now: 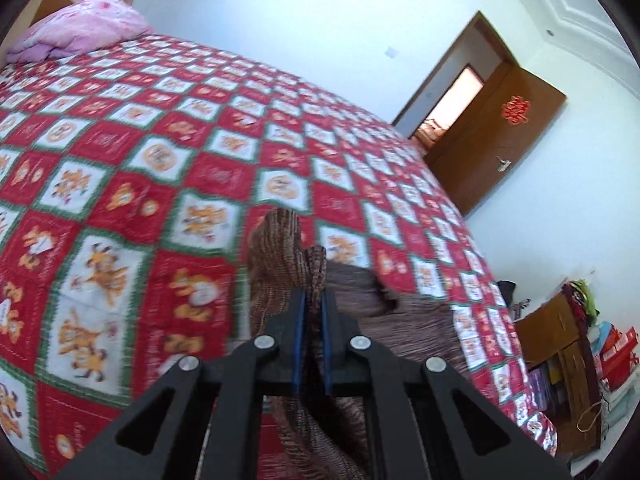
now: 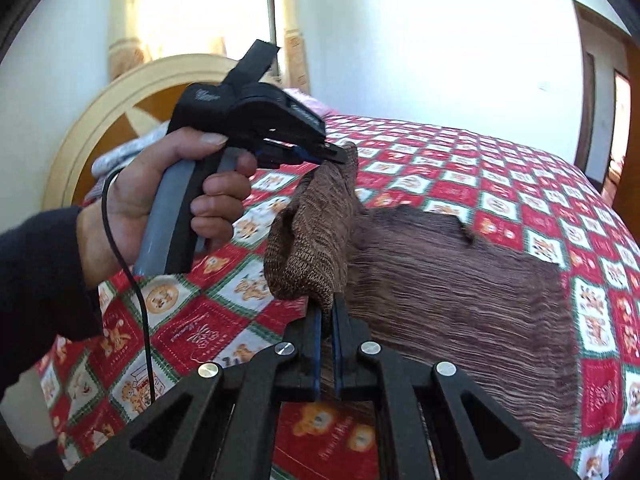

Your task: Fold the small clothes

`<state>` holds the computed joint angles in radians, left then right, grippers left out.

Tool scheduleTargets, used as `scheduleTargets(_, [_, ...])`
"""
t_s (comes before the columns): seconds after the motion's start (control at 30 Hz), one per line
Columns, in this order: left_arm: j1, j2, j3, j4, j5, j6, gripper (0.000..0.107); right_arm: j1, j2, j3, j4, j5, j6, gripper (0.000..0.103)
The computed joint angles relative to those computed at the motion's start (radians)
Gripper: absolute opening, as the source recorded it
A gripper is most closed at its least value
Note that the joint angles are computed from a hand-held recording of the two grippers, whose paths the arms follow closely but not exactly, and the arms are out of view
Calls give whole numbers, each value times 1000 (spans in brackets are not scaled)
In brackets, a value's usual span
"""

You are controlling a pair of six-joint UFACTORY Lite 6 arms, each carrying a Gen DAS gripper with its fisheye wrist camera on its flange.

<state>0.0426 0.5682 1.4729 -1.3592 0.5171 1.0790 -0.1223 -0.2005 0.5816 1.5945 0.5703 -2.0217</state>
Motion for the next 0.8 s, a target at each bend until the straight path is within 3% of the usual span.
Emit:
scheduleTargets(0.53, [-267, 129, 271, 211, -65, -289, 8, -438, 193, 178, -221, 215, 117, 3])
scheduleTargets(0.8, [-399, 264, 486, 454, -78, -532, 8, -602, 338, 307, -333, 269, 200, 3])
